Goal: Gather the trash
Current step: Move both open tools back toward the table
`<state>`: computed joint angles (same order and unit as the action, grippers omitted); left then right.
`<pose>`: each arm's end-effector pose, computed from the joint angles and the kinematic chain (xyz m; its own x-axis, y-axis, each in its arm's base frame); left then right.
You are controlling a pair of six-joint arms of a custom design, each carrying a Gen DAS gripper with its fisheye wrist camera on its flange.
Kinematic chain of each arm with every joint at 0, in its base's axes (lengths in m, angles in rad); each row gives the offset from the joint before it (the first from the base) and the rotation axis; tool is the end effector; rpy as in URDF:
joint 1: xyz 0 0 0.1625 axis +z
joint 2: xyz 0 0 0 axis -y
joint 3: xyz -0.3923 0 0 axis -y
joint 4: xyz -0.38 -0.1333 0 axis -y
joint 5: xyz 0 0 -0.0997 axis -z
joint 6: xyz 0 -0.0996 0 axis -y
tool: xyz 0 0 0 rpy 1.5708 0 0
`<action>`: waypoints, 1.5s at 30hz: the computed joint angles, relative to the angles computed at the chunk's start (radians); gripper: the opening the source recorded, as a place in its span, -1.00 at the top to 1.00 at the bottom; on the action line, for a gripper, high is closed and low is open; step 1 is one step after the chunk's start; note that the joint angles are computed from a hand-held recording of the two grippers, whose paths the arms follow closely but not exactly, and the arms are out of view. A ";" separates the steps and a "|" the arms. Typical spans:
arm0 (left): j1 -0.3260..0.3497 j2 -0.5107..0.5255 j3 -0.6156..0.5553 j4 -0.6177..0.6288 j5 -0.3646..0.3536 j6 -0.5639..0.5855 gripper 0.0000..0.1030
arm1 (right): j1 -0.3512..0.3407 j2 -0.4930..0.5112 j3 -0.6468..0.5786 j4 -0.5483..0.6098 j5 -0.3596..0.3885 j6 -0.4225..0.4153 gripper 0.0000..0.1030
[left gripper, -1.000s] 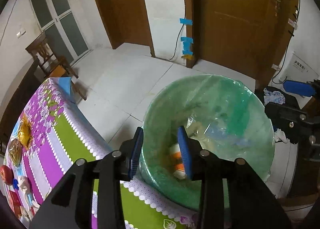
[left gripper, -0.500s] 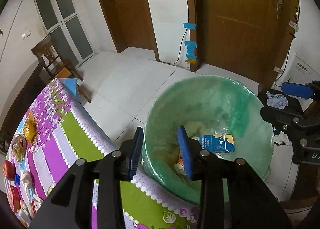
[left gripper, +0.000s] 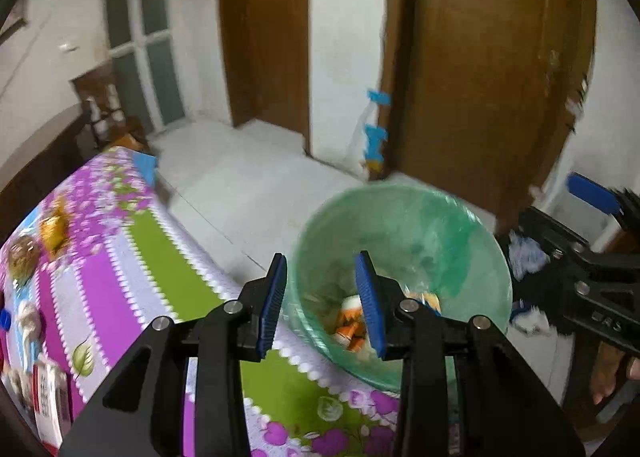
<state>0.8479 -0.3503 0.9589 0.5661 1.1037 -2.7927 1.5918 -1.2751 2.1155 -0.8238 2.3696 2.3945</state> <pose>-0.2783 -0.5847 -0.0406 -0.5286 0.6692 -0.5223 0.8418 0.4928 -0.2206 0.0711 -0.4343 0.1539 -0.5225 0.5035 0.6881 -0.4844 0.4889 -0.7255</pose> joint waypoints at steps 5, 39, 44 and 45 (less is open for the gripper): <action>-0.003 -0.172 0.261 -0.274 -0.080 0.009 0.23 | 0.040 0.011 0.130 -0.331 -0.069 -0.081 -0.77; 0.276 -0.892 0.684 -0.358 -0.260 0.014 -0.10 | 0.309 0.705 -0.508 0.457 -0.497 -0.049 -0.89; 0.382 -0.840 0.592 -0.161 -0.160 0.046 -0.10 | 0.316 0.797 -0.683 0.715 -0.557 -0.066 -0.90; 0.401 -0.826 0.575 -0.124 -0.129 0.047 -0.10 | 0.315 0.819 -0.726 0.774 -0.560 -0.069 -0.90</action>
